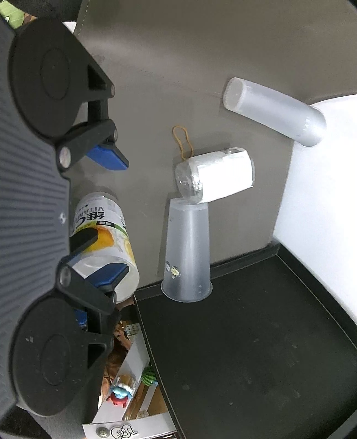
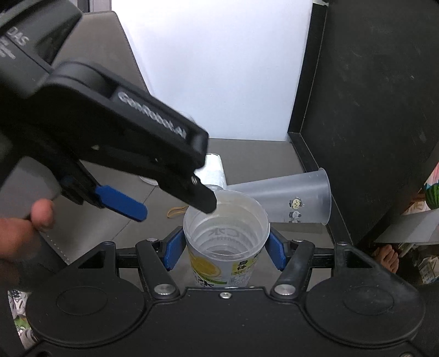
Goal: Flip cup upright
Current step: 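Turn the bottle cap-up with the right tool and lower it onto the seat, then open the right tool and pull it back from the standing bottle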
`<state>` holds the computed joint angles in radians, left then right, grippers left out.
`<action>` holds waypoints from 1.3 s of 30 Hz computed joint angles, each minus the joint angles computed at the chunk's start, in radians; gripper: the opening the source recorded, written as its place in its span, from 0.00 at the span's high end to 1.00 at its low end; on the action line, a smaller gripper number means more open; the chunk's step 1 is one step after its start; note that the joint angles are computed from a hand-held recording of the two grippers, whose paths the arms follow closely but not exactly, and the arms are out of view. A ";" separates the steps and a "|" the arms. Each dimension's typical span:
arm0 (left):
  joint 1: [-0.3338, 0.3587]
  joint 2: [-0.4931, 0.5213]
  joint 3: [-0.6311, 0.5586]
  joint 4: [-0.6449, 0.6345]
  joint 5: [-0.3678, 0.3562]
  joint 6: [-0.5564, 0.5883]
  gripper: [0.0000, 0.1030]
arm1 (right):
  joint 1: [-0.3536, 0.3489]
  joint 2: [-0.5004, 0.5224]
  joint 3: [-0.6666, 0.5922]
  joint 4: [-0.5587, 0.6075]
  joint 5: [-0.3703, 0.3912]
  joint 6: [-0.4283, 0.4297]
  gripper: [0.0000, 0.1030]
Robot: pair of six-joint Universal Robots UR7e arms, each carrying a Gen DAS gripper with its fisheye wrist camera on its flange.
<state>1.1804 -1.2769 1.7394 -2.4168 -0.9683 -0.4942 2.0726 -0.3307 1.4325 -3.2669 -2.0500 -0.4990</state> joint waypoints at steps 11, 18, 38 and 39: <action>0.031 0.023 -0.009 0.004 -0.029 -0.017 0.29 | -0.001 -0.003 -0.013 0.085 -0.012 0.037 0.39; 0.023 0.024 -0.005 -0.030 -0.009 -0.012 0.29 | -0.003 -0.016 -0.012 0.142 0.005 0.085 0.38; -0.048 0.018 -0.009 0.047 0.206 -0.022 0.29 | -0.018 -0.056 0.026 0.127 0.060 0.102 0.33; -0.054 0.012 -0.003 0.048 0.217 -0.022 0.29 | -0.018 -0.060 0.029 0.124 0.062 0.103 0.33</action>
